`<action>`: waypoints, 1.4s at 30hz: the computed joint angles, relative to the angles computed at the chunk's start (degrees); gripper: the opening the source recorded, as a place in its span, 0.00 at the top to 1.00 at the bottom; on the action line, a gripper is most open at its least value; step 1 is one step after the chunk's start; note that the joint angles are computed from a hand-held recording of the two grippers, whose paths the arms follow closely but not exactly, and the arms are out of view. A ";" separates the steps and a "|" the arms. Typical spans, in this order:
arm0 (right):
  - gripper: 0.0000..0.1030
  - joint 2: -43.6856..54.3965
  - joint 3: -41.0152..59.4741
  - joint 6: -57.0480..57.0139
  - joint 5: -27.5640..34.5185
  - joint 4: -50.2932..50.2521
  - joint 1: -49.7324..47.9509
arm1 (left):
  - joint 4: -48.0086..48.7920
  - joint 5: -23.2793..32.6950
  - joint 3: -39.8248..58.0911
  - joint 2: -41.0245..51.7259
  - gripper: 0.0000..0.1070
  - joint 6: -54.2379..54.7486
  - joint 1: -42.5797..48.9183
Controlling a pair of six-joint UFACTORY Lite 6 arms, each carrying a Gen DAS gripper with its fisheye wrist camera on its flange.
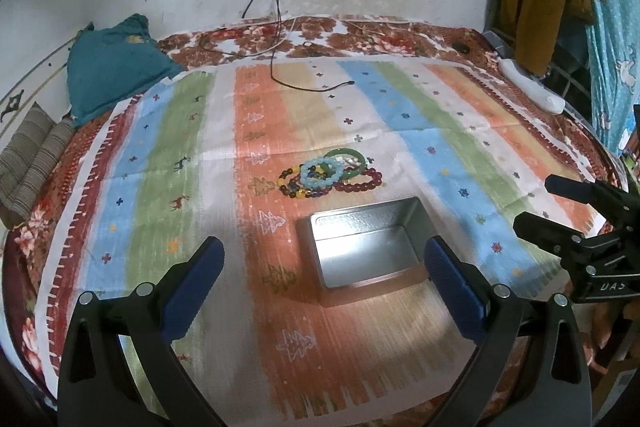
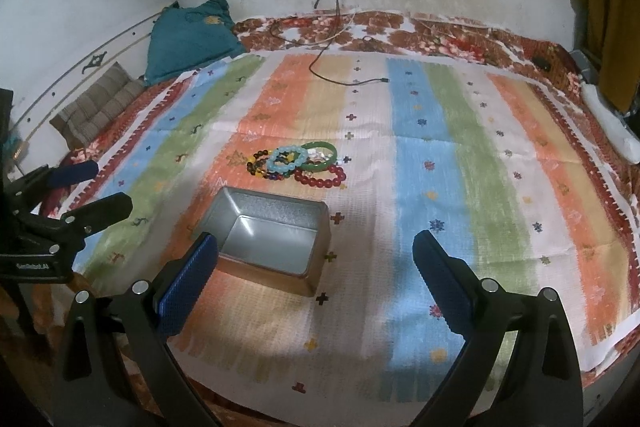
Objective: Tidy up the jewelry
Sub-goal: 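Move both tools toward the bracelet pile beside the silver tin, then lower both open tools over the bracelet pile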
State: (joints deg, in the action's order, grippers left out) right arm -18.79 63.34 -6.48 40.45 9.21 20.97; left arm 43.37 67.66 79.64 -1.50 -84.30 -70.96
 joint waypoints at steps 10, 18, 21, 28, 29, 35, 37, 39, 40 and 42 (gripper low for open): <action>0.04 8.66 6.20 -0.78 0.07 1.00 -0.96 | -2.11 -2.18 3.04 2.75 0.09 7.86 6.31; 0.04 16.42 13.05 -1.74 0.65 0.67 -1.80 | -5.71 -4.60 5.27 5.12 0.09 15.65 12.86; 0.04 19.75 16.22 -1.64 1.07 0.44 -1.90 | -6.55 -4.96 6.01 6.31 0.09 17.46 14.07; 0.04 26.30 22.38 -1.58 2.77 0.32 -2.36 | -9.88 -7.70 7.17 8.22 0.09 22.10 17.87; 0.04 27.04 23.14 -1.82 3.02 0.63 -2.57 | -10.15 -8.29 7.07 8.15 0.09 22.46 18.26; 0.04 30.86 26.94 -1.34 3.80 -0.01 -2.13 | -9.15 -7.62 9.99 11.66 0.09 24.33 19.59; 0.04 32.20 28.22 -1.39 4.30 -0.07 -2.14 | -9.25 -7.50 10.99 13.06 0.09 25.83 20.56; 0.04 34.07 30.08 -1.07 4.79 -0.45 -2.06 | -10.21 -7.92 12.11 14.40 0.09 27.57 21.80; 0.04 35.24 31.31 -0.92 5.18 -0.64 -2.10 | -10.60 -8.21 12.22 14.57 0.09 28.20 22.36; 0.04 36.69 32.94 -0.33 5.66 -1.23 -2.04 | -11.28 -8.45 12.77 15.22 0.09 29.15 23.45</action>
